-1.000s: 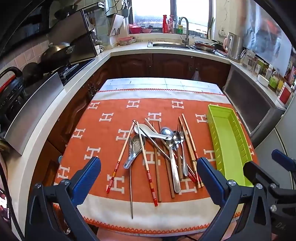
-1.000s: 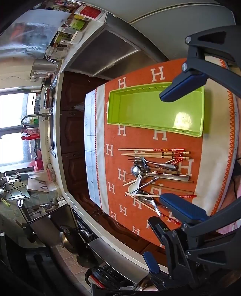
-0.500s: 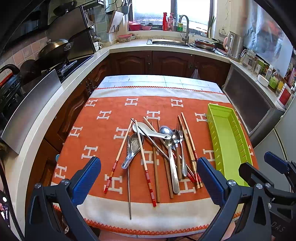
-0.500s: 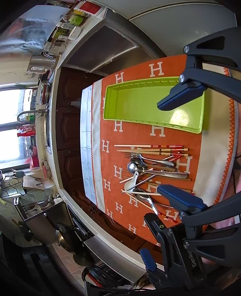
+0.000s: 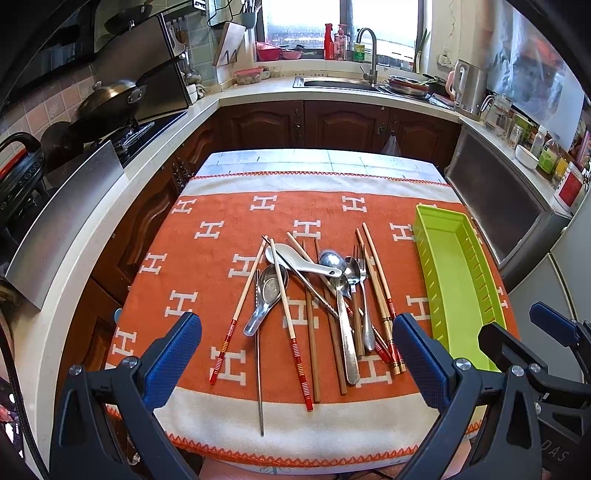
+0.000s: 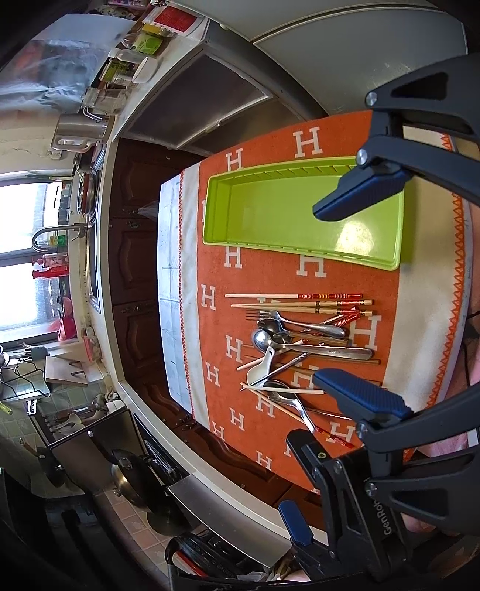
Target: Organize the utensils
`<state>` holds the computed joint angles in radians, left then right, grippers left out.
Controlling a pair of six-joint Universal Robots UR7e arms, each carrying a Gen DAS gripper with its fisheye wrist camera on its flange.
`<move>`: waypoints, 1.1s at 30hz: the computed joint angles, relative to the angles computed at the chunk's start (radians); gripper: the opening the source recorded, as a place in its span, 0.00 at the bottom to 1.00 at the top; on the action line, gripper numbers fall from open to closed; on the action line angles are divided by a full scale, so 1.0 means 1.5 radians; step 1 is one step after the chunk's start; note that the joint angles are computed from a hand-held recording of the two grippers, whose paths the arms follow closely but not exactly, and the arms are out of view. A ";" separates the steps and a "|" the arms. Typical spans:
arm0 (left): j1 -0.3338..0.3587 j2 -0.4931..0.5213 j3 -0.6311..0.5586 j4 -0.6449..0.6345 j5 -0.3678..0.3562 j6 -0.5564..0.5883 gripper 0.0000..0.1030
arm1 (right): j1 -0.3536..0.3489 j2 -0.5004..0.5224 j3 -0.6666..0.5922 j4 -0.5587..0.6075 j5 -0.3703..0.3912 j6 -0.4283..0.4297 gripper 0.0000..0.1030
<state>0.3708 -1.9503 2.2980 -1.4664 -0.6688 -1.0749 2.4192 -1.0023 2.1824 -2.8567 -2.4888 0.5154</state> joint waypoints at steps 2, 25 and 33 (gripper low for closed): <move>0.001 0.005 -0.004 0.005 0.001 -0.004 0.99 | -0.001 0.000 0.000 0.001 0.003 0.000 0.80; 0.000 0.012 -0.007 0.027 0.020 -0.026 0.99 | -0.010 0.005 0.001 -0.028 0.024 -0.019 0.79; 0.013 0.019 -0.010 0.008 0.012 -0.013 0.99 | -0.010 0.004 0.001 -0.027 0.022 -0.019 0.79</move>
<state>0.3899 -1.9219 2.2829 -1.4544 -0.6505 -1.0950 2.4035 -0.9970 2.1838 -2.8973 -2.4555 0.4863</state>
